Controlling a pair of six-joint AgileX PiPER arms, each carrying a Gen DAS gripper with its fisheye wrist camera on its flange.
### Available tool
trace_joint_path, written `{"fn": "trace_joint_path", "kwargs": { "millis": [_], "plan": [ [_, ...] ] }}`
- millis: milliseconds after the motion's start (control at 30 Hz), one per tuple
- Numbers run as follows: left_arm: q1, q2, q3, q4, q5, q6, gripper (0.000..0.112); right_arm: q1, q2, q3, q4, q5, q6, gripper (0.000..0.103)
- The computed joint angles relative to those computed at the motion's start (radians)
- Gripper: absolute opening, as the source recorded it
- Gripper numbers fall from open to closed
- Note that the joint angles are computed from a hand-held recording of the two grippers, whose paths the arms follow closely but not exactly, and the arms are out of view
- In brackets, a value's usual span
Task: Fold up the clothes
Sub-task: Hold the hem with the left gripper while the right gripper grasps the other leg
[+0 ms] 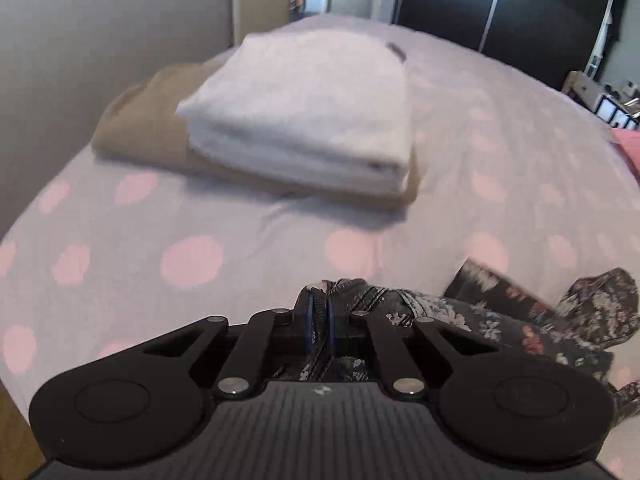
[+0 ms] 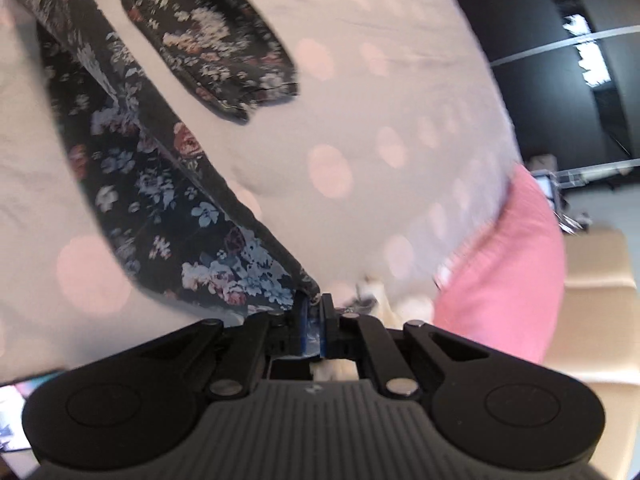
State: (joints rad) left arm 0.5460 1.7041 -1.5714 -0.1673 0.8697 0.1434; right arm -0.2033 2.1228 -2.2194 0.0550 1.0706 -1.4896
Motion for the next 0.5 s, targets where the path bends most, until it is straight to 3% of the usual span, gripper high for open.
{"fn": "trace_joint_path", "kwargs": {
  "millis": [133,267,333,500],
  "plan": [
    [-0.018,0.051,-0.209,-0.008,0.097,0.009,0.005,-0.071,-0.172,0.231,0.053,-0.153,-0.026,0.006],
    [-0.001,0.110,-0.353,0.005,0.228,0.053,0.005,-0.163,-0.325,0.468,0.173,-0.217,-0.120,0.006],
    [0.029,0.109,-0.330,-0.009,0.261,0.077,0.005,-0.215,-0.401,0.613,0.238,-0.245,-0.187,0.006],
    [0.120,0.044,-0.117,-0.048,0.242,0.127,0.005,-0.282,-0.515,0.932,0.261,-0.292,-0.286,0.006]
  ]
}}
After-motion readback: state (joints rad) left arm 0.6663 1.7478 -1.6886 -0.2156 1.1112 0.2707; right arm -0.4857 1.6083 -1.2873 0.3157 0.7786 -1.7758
